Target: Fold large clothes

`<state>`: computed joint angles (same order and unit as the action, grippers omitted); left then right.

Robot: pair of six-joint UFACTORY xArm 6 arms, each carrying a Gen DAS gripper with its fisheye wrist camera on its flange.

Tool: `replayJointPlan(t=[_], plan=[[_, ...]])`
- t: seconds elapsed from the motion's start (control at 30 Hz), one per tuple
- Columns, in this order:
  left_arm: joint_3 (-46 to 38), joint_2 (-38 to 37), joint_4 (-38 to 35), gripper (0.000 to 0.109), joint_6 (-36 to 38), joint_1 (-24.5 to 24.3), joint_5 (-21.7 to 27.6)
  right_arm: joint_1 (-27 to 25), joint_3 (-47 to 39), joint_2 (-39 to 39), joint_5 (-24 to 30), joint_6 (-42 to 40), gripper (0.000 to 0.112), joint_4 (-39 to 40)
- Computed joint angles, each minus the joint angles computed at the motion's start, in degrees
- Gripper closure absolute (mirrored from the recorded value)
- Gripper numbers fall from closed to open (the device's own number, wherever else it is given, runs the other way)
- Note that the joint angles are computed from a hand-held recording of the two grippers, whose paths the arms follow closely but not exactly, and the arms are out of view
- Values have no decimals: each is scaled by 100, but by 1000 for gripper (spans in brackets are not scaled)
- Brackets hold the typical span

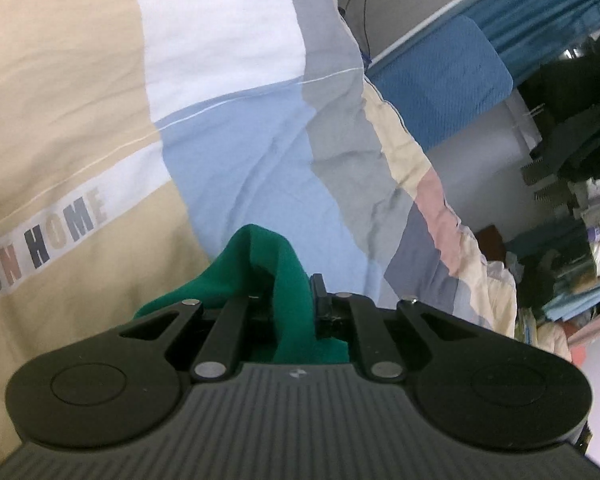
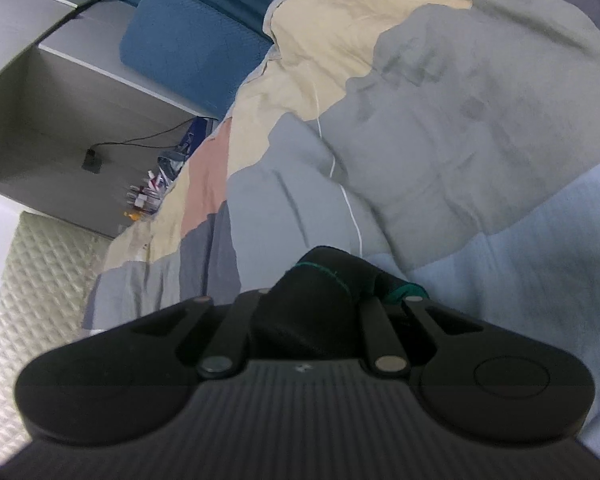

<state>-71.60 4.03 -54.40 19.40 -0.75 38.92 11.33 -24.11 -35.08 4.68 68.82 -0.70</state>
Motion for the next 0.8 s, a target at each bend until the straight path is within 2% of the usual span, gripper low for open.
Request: replayJointPlan(t=[0.07, 0.13, 0.17, 0.2, 0.23, 0.3, 0.4, 0.53, 0.6, 0.7, 0.8], plan=[[80, -122, -45, 93, 212, 21, 36, -7, 100, -122, -120, 246, 97, -253], [235, -348, -261, 72, 500, 119, 180, 28, 183, -336, -125, 287, 85, -339], [347, -528, -425, 47, 671, 197, 337, 43, 221, -463, -129, 365, 80, -422], [497, -736, -667, 34, 889, 281, 467, 71, 265, -627, -121, 480, 67, -522], [692, -992, -793, 31, 1017, 314, 439, 92, 285, -733, -132, 613, 51, -655], [1121, -1562, -800, 24, 1207, 285, 117, 179, 225, -1094, 211, 1132, 39, -1415], [1773, -2459, -844, 24, 1744, 302, -118, 490, 67, -1635, 942, 1601, 39, -2377], [2775, -3841, -653, 24, 2084, 210, -464, 1183, -22, -2252, 1740, 2056, 38, -3101], [3184, -4505, -639, 24, 2205, 263, -268, 1762, -188, -2416, 2348, 2488, 38, -3827], [3585, -5135, -459, 24, 2139, 252, 166, 2405, -393, -2290, 2747, 2661, 39, -4253], [3772, -5168, 143, 24, 1728, -204, 12, 2921, -709, -1842, 3151, 2617, 40, -4489]])
